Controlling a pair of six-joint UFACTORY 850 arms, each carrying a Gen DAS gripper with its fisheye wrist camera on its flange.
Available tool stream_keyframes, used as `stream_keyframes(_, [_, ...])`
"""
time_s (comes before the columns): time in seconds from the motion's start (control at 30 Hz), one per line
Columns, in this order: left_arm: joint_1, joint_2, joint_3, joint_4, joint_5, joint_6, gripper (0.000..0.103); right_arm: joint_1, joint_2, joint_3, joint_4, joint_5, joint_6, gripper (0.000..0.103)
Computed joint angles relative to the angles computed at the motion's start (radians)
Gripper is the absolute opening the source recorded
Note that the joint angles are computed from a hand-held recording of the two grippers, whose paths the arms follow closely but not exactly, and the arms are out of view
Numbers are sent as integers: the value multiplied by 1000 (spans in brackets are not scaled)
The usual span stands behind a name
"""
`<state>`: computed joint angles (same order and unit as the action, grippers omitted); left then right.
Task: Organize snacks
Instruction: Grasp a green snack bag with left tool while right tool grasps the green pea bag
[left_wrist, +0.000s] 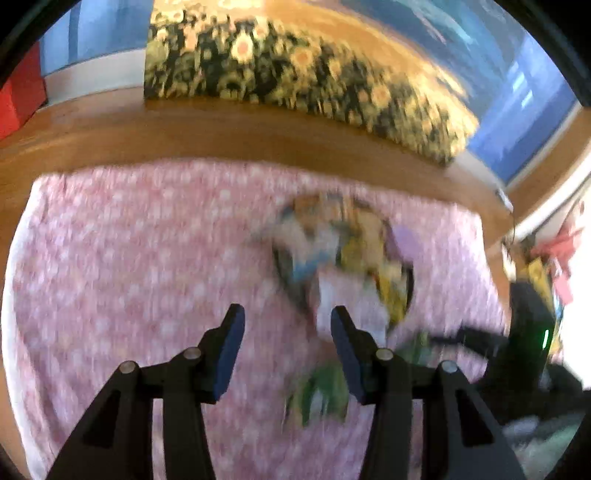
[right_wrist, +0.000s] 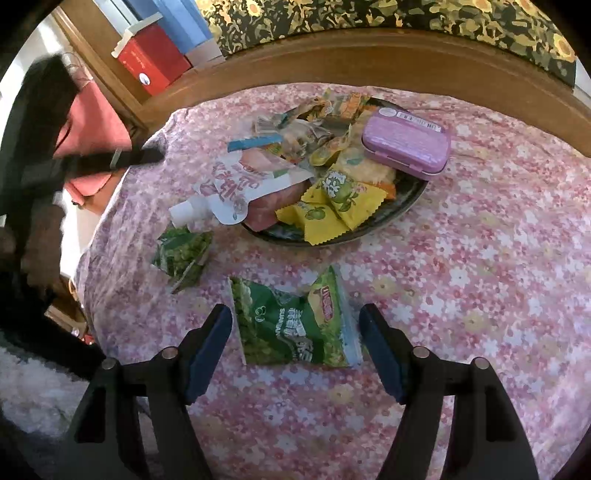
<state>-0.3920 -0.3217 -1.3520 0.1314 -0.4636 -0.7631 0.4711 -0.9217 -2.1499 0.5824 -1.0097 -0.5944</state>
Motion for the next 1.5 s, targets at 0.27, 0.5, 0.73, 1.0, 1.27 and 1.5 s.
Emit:
stream_keyframes(0.27, [-36,-10,46,-280,5,251,58,0,81,123,17,76,-49,52])
stream_keyframes(0.5, [-85,-98,-65,-50,-108,80,53,-12,159,230,48,129,-103,40])
stream_keyframes(0.73, [-122,-63,-20,-69,-87,57,49,-32,197,283,50,53,-139,41])
stream_keyframes(1.0, [-173,-22,42,39,-107,-49,51,-33,227,338,-15,137,-48,85])
stream_keyframes(1.27, [-137,13,102,-54,-43,-52,55,6,255,374,-32,170,-83,86])
stream_keyframes(1.5, [-97,63,173,-243,67,56,38,4,222,355,-24,177,6,51])
